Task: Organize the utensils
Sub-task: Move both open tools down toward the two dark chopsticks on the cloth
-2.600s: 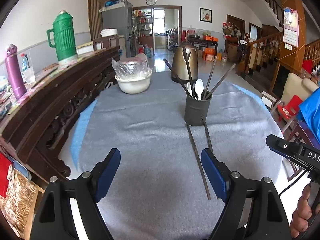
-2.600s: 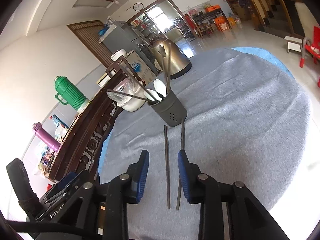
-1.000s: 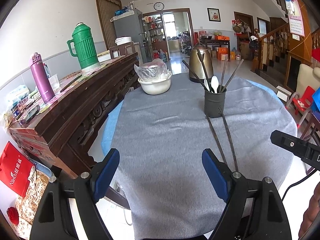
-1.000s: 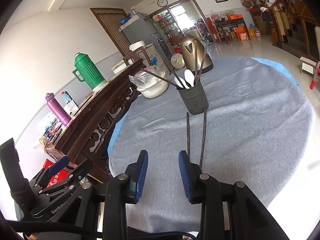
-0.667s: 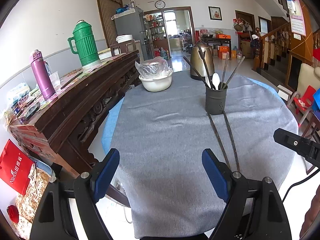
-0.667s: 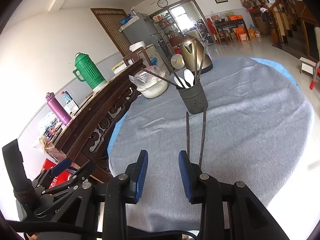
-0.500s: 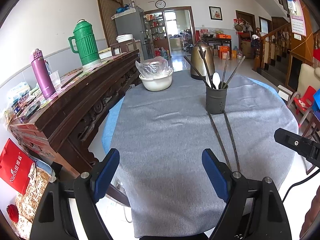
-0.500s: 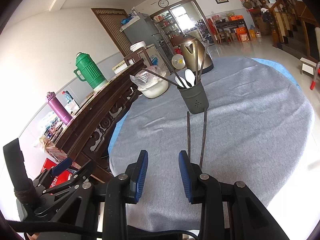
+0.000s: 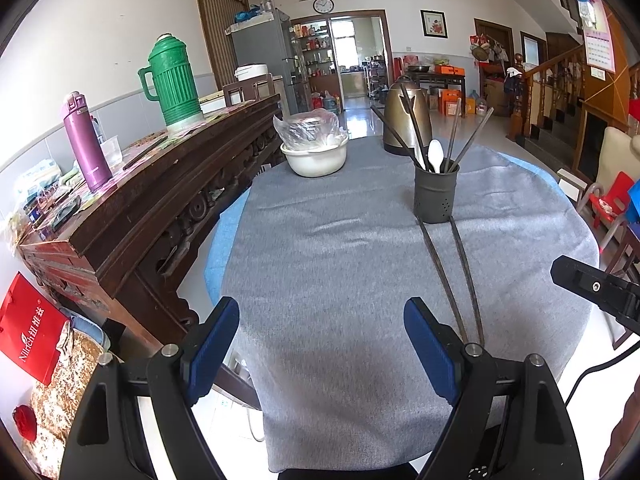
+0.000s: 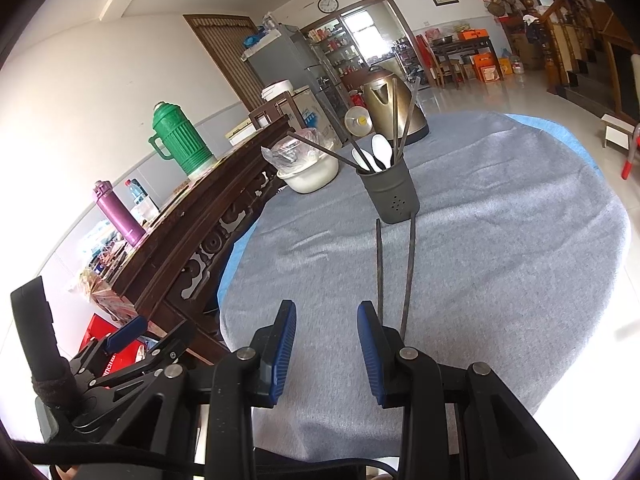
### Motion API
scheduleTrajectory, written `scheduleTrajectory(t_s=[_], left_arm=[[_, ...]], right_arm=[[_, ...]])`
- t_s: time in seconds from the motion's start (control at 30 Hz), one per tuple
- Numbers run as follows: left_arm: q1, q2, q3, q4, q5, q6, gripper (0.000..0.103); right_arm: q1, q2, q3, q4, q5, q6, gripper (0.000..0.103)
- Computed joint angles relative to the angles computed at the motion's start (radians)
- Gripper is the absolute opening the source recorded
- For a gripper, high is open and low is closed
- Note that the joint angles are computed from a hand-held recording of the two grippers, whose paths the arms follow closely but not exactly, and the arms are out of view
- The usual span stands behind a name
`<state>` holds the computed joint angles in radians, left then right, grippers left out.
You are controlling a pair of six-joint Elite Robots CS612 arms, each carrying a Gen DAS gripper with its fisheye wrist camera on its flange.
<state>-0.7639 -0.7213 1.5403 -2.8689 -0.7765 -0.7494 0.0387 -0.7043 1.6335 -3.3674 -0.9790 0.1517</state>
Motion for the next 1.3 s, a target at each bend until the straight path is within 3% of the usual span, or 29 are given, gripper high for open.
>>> scheduleTrajectory(t_s=[0.8,1.3], left_arm=[[0.019,0.013,-0.008,0.021,-0.038,-0.028,0.085],[0.057,0.050,-0.047,0.067,-0.128,-0.053,0.085]], right_arm=[[0.013,0.007,-0.015,0.040,-0.011,-0.025,0.034],[0.024,0.034,-0.069,0.138,-0.051,-0.053,0.034]])
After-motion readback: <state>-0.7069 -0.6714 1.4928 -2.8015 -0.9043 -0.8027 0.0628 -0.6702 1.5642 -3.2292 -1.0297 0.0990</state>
